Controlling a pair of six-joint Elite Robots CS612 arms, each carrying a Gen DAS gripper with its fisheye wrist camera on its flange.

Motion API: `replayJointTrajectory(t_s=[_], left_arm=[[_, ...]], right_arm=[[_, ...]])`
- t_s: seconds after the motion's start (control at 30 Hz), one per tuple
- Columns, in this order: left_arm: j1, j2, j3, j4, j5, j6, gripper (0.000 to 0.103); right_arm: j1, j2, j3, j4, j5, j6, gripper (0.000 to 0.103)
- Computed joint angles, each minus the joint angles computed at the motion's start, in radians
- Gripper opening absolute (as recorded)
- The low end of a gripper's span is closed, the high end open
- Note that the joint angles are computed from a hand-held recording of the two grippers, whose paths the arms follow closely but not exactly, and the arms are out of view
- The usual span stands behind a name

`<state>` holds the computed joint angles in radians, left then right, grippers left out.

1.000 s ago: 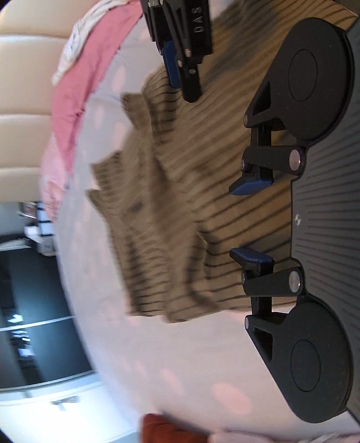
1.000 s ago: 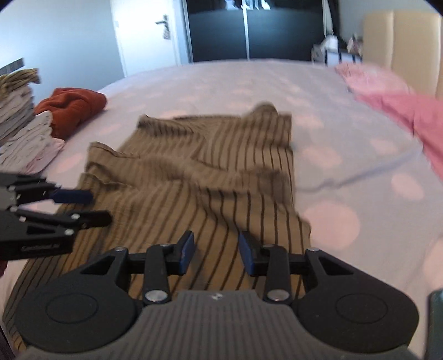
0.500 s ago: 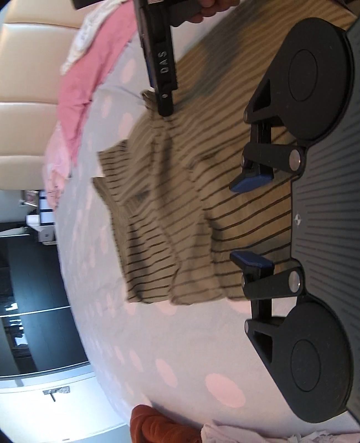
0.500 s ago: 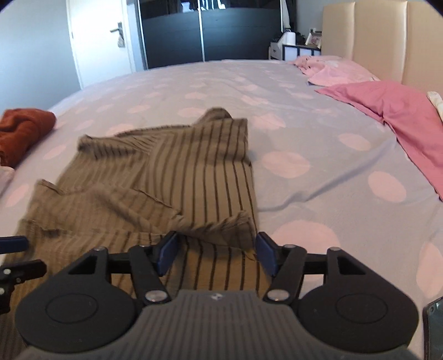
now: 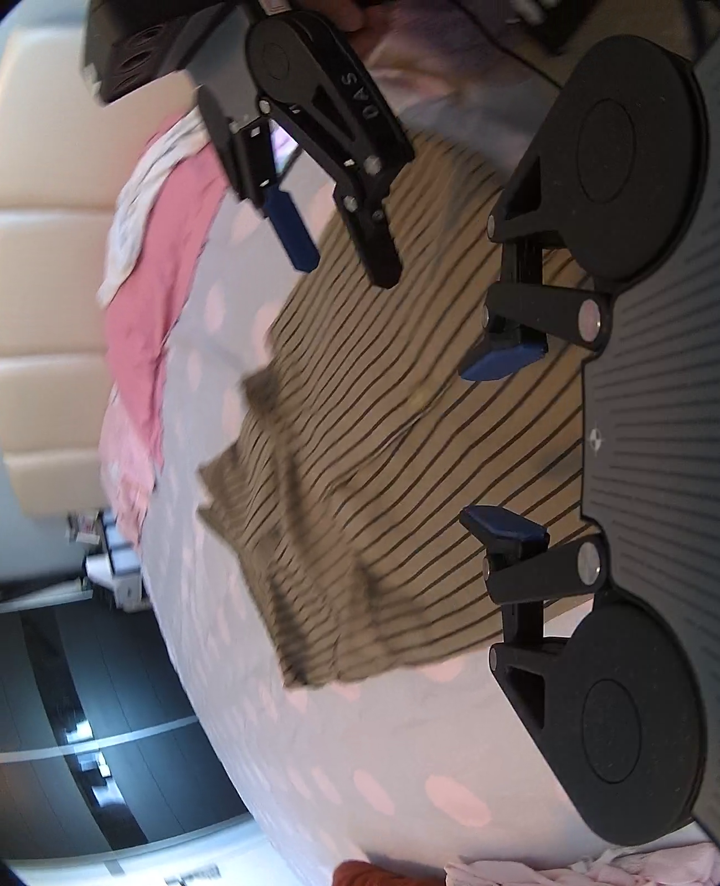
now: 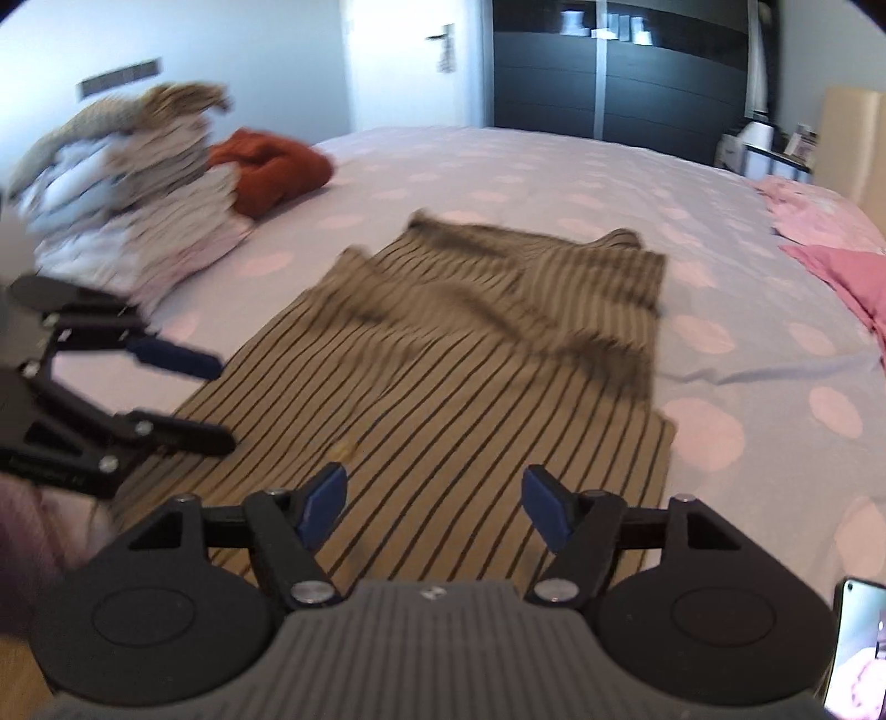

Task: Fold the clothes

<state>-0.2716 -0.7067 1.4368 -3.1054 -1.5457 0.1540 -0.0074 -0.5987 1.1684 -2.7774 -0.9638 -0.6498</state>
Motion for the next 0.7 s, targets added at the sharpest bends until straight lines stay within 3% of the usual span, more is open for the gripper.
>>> replayJointTrajectory(t_s=[0.17, 0.4, 0.53, 0.7], left_arm=[[-0.029, -0.027, 0.064, -0.016, 0.028, 0.114, 0.052], [-0.059, -0.024, 0.102, -0.016, 0.095, 0.297, 0.059], [-0.078, -0.005, 0.100, -0.015, 0.183, 0.394, 0.060], [-0.083, 0.020, 0.084, -0.083, 0.267, 0.382, 0.060]], right_arm=[[-0.002, -0.060, 0.144, -0.056, -0.040, -0.285, 0.080], [0.006, -0.069, 0.250, -0.250, -0.163, -0.590, 0.084], [0.004, -0.054, 0.247, -0.314, -0.186, -0.606, 0.084], [0.007, -0.023, 0.230, -0.429, -0.234, -0.644, 0.083]])
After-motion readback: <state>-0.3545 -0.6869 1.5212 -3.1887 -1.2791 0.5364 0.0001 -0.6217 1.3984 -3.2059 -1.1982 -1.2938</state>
